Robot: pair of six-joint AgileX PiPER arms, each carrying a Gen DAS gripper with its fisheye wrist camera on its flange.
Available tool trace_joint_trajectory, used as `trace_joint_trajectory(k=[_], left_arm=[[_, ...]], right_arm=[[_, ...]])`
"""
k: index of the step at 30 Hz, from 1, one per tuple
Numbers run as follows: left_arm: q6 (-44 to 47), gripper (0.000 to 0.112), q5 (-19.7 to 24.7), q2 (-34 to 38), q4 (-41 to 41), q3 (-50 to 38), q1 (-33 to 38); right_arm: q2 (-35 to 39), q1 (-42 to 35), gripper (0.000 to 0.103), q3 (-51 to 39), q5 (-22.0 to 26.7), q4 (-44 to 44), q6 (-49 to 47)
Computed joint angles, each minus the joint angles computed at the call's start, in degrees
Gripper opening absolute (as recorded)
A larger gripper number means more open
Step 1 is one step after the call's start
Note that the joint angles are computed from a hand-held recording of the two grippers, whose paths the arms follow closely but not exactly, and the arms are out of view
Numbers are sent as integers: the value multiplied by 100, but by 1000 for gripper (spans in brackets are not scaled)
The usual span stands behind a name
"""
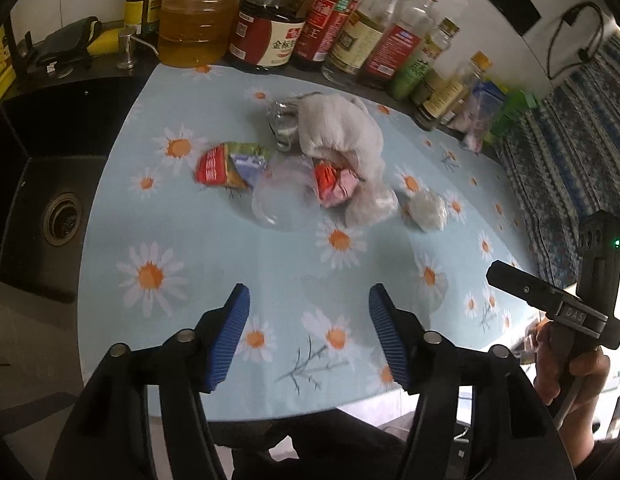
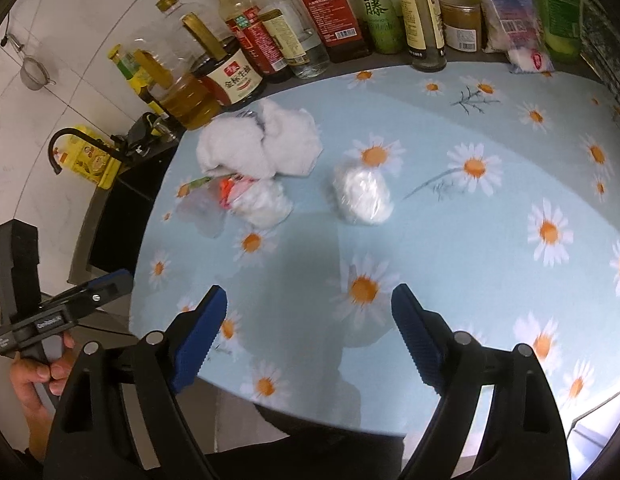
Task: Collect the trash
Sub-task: 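Raise both tools back toward the remaining trash on the tablecloth, then grasp the clear plastic bag bundle with the right tool while the left grasps the clear cup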
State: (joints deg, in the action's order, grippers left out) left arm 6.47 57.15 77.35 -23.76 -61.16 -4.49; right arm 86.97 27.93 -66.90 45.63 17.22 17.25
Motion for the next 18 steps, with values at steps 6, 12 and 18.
trace_joint_trajectory(k=[6, 12, 18], left_arm=[[-469, 61, -64, 491, 292, -415, -241], [-835, 64, -89, 934, 560, -754, -375], [-982, 64, -45, 1321, 699, -1068, -454]], right_arm=[[676, -452, 84, -505, 160, 417, -823], [1236, -664, 84, -942, 274, 595, -1287], [1715, -746, 79, -1390, 367, 466, -1501]])
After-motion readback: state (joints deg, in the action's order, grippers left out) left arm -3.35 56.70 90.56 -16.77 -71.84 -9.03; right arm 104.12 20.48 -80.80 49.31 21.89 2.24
